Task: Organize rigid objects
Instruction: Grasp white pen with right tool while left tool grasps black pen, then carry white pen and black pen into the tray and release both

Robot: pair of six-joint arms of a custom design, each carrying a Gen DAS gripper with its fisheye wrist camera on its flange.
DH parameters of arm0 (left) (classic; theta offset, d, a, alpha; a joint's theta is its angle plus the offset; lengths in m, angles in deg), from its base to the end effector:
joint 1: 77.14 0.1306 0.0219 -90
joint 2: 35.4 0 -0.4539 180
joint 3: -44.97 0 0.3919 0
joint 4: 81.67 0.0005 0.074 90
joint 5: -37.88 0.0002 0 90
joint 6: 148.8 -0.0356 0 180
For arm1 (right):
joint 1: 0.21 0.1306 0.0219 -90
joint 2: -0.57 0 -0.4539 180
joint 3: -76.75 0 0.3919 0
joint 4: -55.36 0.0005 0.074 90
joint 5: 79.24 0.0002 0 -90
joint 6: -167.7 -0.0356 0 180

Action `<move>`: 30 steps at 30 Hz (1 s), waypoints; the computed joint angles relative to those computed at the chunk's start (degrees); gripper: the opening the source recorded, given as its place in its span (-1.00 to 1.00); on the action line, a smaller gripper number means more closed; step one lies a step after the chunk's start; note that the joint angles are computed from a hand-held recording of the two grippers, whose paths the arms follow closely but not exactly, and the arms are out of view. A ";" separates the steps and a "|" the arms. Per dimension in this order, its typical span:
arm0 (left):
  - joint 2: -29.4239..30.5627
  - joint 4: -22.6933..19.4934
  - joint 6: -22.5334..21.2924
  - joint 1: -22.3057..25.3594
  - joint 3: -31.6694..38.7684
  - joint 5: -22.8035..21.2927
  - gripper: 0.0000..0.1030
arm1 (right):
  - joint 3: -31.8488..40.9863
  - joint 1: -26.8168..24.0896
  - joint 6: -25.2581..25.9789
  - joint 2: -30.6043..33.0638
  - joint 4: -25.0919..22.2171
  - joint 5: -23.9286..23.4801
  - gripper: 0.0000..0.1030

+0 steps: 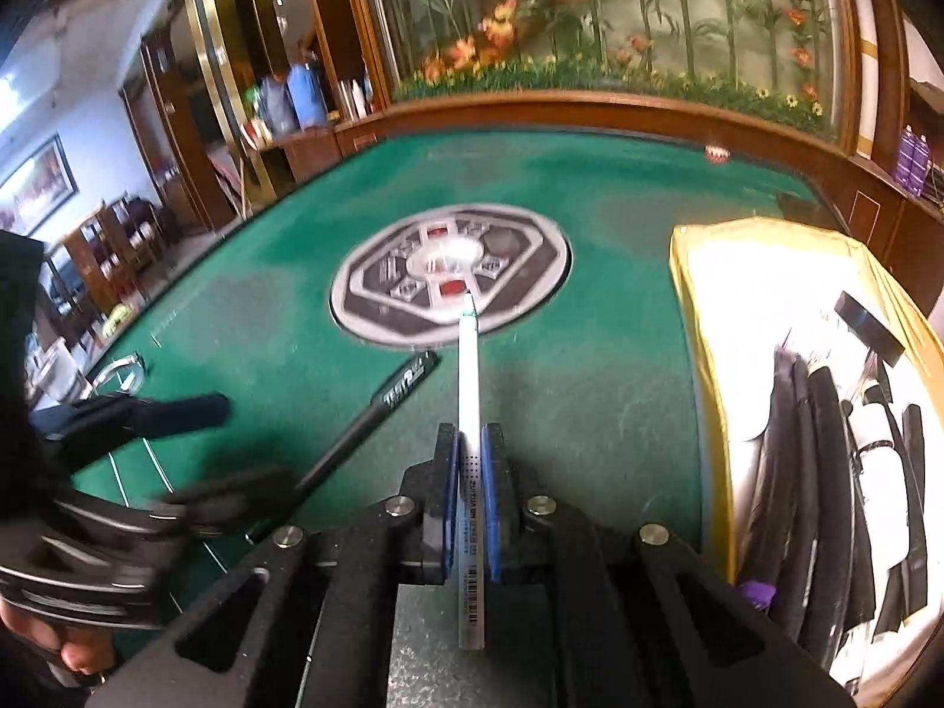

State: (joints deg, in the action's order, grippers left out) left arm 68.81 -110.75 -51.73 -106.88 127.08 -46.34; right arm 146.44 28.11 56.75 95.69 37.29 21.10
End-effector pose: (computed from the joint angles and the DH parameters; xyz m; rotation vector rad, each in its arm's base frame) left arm 0.4884 -0.2838 0.3378 0.5351 2.4430 -0.3980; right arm 0.4393 0.2289 0.3392 -0.0592 2.3247 0.2250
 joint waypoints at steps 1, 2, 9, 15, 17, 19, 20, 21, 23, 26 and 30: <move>1.35 -1.74 -0.60 -0.39 1.53 -0.38 0.09 | -0.46 -0.14 0.14 -0.40 1.02 -0.23 -0.87; 2.31 -2.95 -0.78 -0.59 2.54 -0.72 0.02 | -0.74 -0.19 0.34 -0.77 1.73 -0.43 -0.87; 6.31 -5.13 -2.70 -2.84 6.97 -7.61 -0.35 | -2.15 -0.78 -0.51 -2.88 4.25 -2.37 -0.87; 5.00 -2.19 -0.95 -2.91 4.67 -7.48 -0.84 | -2.30 -1.10 -1.41 -3.29 4.11 -2.54 -0.87; 4.00 -1.53 0.04 -2.44 3.22 -6.39 -0.84 | -2.42 -1.20 -1.71 -3.37 4.06 -3.19 -0.87; 2.85 -0.64 1.30 -2.00 1.71 -6.16 -0.84 | -2.49 -1.25 -2.22 -3.36 4.10 -3.99 -0.87; 2.38 -0.15 1.56 -1.90 1.15 -6.31 -0.84 | -2.47 -1.27 -2.30 -3.32 4.09 -4.39 -0.87; 1.58 0.54 1.90 -1.81 0.33 -6.64 -0.84 | -2.42 -1.26 -2.46 -3.19 4.10 -4.80 -0.87; 0.69 1.65 2.27 -1.94 -0.51 -7.57 -0.84 | -2.39 -1.23 -2.77 -3.05 4.25 -5.51 -0.87; -0.66 3.59 2.15 -2.77 -1.59 -10.09 -0.84 | -2.41 -1.13 -2.86 -2.78 4.54 -5.76 -0.87; -1.46 4.75 1.62 -3.81 -1.94 -12.64 -0.83 | -2.52 -0.90 -2.67 -2.65 5.10 -5.86 -0.87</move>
State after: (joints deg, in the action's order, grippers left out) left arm 67.35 -106.00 -50.11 -110.69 125.14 -58.98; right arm 143.92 27.22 54.08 93.04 42.39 15.24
